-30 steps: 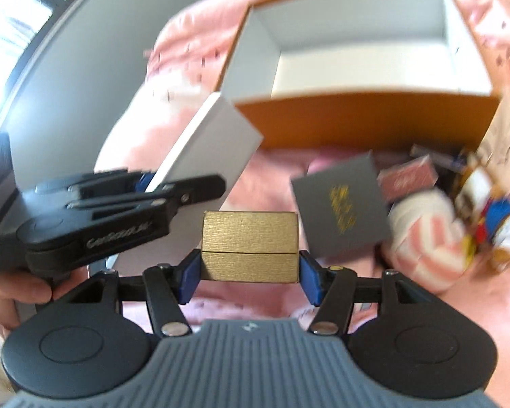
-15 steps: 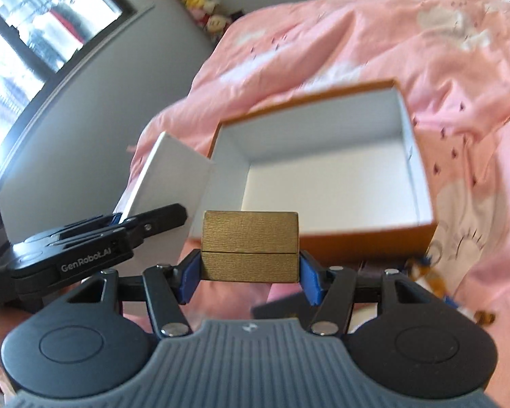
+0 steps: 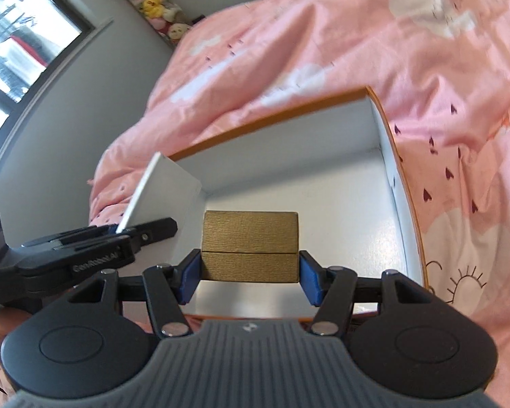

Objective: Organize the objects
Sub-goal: 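Lift the white box with the left tool while the right tool lifts the small gold box, then lower the white box into the orange box and open the left tool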

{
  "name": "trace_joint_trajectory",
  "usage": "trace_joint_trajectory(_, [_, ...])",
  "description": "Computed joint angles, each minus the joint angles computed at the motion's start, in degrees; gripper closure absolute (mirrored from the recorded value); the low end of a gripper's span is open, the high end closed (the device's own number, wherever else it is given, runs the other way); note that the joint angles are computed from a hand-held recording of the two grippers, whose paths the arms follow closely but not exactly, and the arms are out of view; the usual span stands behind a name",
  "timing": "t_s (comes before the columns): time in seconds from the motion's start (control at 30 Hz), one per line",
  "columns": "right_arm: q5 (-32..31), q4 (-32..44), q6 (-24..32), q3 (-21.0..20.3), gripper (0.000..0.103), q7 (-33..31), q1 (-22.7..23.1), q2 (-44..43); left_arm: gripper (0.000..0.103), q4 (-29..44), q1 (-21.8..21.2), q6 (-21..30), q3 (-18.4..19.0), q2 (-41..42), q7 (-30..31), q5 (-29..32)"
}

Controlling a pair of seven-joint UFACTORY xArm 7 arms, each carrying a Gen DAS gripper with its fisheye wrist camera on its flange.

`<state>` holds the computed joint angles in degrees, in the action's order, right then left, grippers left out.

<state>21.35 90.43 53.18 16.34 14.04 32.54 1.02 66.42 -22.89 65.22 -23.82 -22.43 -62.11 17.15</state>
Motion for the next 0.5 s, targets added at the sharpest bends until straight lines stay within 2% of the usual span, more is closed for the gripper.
trace_joint_trajectory(0.2, [0.6, 1.8, 1.5, -0.2, 0.042, -0.7, -0.4, 4.9, 0.071, 2.4, 0.1, 3.3, 0.3, 6.4, 1.6, 3.8])
trace_joint_trajectory(0.37, [0.0, 4.4, 2.7, -0.2, 0.042, -0.6, -0.5, 8.6, 0.071, 6.3, -2.0, 10.0, 1.6, 12.8, 4.7, 7.4])
trace_joint_trajectory(0.5, [0.4, 5.3, 2.5, -0.1, 0.042, -1.3, -0.5, 10.4, 0.071, 10.9, -5.2, 17.9, 2.3, 18.8, 5.8, 11.5])
